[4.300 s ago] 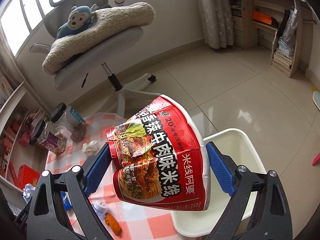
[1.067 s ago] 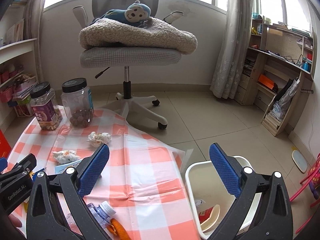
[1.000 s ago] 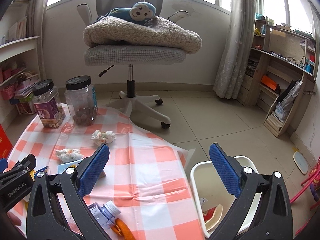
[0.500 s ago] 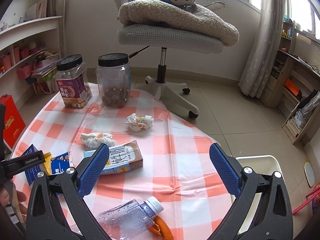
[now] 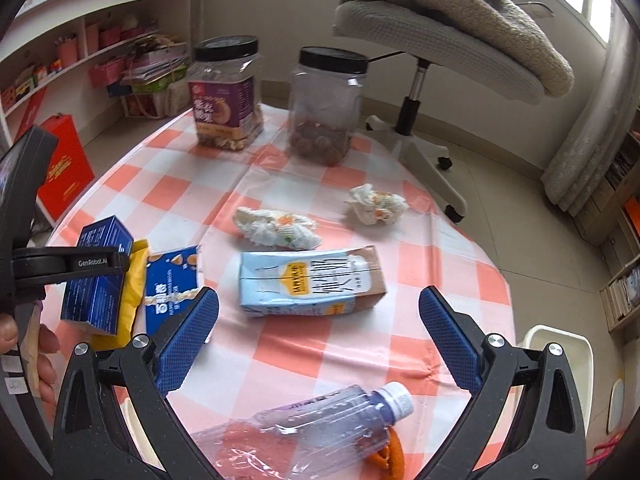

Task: Collect trash
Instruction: 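Grasp the dark blue box with the left gripper while the right gripper grasps the blue biscuit box, then carry both blue boxes over the white bin and release them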

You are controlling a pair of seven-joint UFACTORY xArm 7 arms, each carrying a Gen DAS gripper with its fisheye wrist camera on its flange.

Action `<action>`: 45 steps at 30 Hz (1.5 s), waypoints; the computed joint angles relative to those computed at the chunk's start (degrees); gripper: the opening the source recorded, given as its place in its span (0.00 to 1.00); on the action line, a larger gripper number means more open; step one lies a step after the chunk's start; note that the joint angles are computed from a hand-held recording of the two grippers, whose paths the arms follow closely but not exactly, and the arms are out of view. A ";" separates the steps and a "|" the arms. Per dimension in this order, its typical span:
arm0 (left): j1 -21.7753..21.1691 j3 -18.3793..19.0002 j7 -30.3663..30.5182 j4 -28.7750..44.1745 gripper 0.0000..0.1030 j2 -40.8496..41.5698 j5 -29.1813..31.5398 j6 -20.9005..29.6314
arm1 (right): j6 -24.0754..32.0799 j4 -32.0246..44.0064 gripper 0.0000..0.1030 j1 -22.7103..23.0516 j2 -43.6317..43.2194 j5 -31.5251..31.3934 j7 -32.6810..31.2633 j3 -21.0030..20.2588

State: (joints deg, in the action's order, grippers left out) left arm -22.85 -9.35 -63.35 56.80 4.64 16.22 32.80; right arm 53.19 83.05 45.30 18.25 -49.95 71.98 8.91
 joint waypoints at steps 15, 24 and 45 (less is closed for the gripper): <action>6.75 -1.78 4.17 -14.42 0.55 -20.14 -1.17 -2.99 | 1.18 27.95 0.93 1.26 22.91 23.52 -31.90 0.60; 9.61 -2.56 6.87 -17.82 0.55 -23.31 -4.42 -3.33 | 1.01 34.43 0.64 1.79 28.41 34.75 -33.94 -2.59; 14.28 -12.34 -4.98 -17.18 0.55 -30.32 9.17 -2.19 | -9.46 12.02 0.51 10.20 5.56 3.78 -3.56 -9.11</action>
State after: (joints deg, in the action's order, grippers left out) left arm -8.57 -21.69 -68.32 39.61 -25.68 25.39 30.62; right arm 43.74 95.07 55.50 23.81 -46.17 68.42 -0.20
